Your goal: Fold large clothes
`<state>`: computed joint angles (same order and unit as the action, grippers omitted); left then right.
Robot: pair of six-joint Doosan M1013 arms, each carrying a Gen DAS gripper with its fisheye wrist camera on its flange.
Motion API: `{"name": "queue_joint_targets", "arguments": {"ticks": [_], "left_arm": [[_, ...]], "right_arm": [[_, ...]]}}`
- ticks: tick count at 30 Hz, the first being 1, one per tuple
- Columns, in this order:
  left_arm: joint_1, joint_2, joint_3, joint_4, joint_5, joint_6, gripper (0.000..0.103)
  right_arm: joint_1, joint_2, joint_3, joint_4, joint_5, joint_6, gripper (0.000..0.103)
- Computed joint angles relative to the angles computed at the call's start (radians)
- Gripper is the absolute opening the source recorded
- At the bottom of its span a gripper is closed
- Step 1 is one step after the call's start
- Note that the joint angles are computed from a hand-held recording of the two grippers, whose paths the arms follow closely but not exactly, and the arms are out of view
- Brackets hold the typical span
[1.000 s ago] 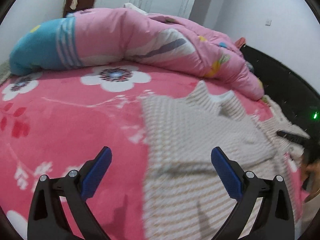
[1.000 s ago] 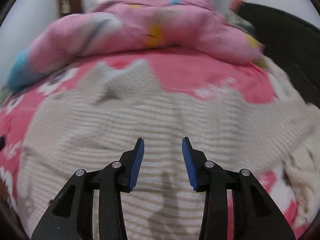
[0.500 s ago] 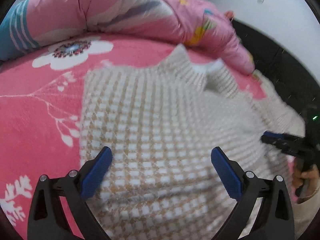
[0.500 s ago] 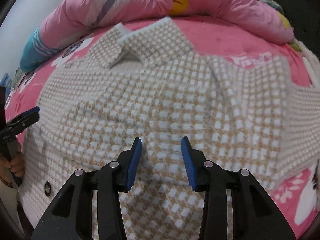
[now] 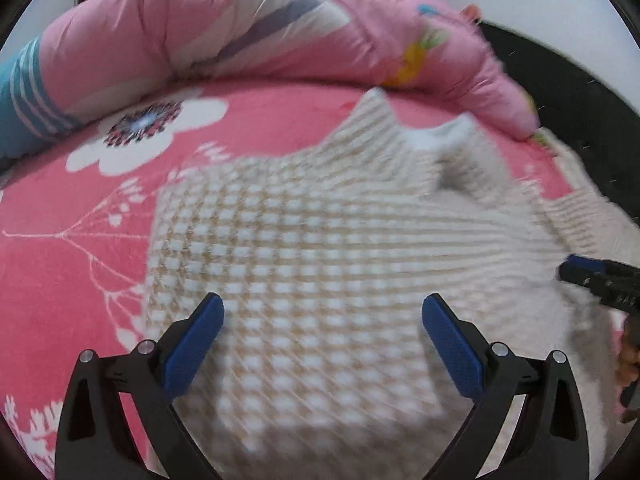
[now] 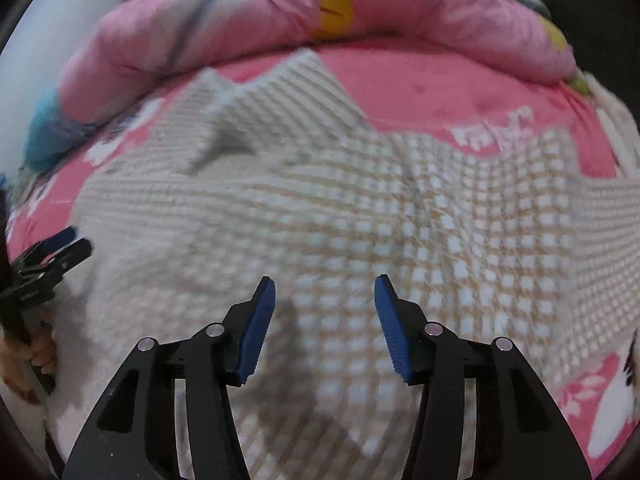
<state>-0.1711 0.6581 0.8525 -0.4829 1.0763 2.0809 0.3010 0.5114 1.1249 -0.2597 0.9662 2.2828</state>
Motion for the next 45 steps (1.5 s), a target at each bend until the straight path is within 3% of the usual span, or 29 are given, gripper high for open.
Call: {"name": "queue_joint_targets", "arguments": {"ticks": [2, 4, 7, 8, 10, 14, 16, 22, 29, 33, 35, 39, 42, 45], "left_arm": [[0.003, -0.033, 0.044, -0.055, -0.028, 0.046, 0.098], [-0.003, -0.052, 0.07, -0.087, -0.016, 0.067, 0.098], [-0.039, -0.036, 0.06, 0.043, 0.045, -0.002, 0.098], [-0.052, -0.035, 0.072, 0.098, 0.037, -0.029, 0.098], [-0.061, -0.063, 0.136, 0.11, -0.056, -0.003, 0.099], [-0.056, -0.065, 0.136, 0.096, -0.048, -0.012, 0.099], [-0.057, -0.073, 0.151, 0.097, -0.067, -0.006, 0.099], [-0.055, -0.075, 0.16, 0.088, -0.074, 0.002, 0.099], [-0.058, -0.092, 0.168, 0.102, -0.091, -0.035, 0.098], [-0.049, -0.114, 0.181, 0.018, -0.132, 0.014, 0.098], [-0.052, -0.106, 0.163, 0.018, -0.118, 0.015, 0.098], [-0.067, -0.051, 0.096, 0.115, -0.023, -0.078, 0.098], [-0.069, -0.067, 0.146, 0.109, -0.094, -0.045, 0.099], [-0.067, -0.065, 0.141, 0.102, -0.085, -0.047, 0.099]], "right_arm": [[0.022, -0.01, 0.015, -0.027, -0.009, -0.024, 0.058], [0.037, 0.015, -0.003, -0.046, 0.046, -0.04, 0.064], [0.053, 0.034, -0.009, -0.095, 0.088, -0.024, 0.065], [0.056, 0.033, -0.021, -0.101, 0.116, -0.006, 0.065], [0.065, 0.02, -0.026, -0.104, 0.136, 0.034, 0.067], [0.093, -0.019, 0.006, -0.211, 0.175, 0.073, 0.076], [0.092, -0.034, 0.033, -0.201, 0.196, 0.096, 0.076], [0.081, -0.021, 0.053, -0.125, 0.286, 0.091, 0.095], [0.056, -0.075, 0.116, -0.02, 0.247, 0.13, 0.095], [0.049, -0.085, 0.126, -0.006, 0.247, 0.131, 0.095], [0.044, -0.084, 0.124, -0.006, 0.247, 0.116, 0.095], [0.039, -0.051, 0.09, -0.004, 0.251, 0.123, 0.095], [0.03, -0.033, 0.068, 0.005, 0.264, 0.116, 0.095], [0.029, -0.017, 0.054, 0.003, 0.26, 0.117, 0.095]]}}
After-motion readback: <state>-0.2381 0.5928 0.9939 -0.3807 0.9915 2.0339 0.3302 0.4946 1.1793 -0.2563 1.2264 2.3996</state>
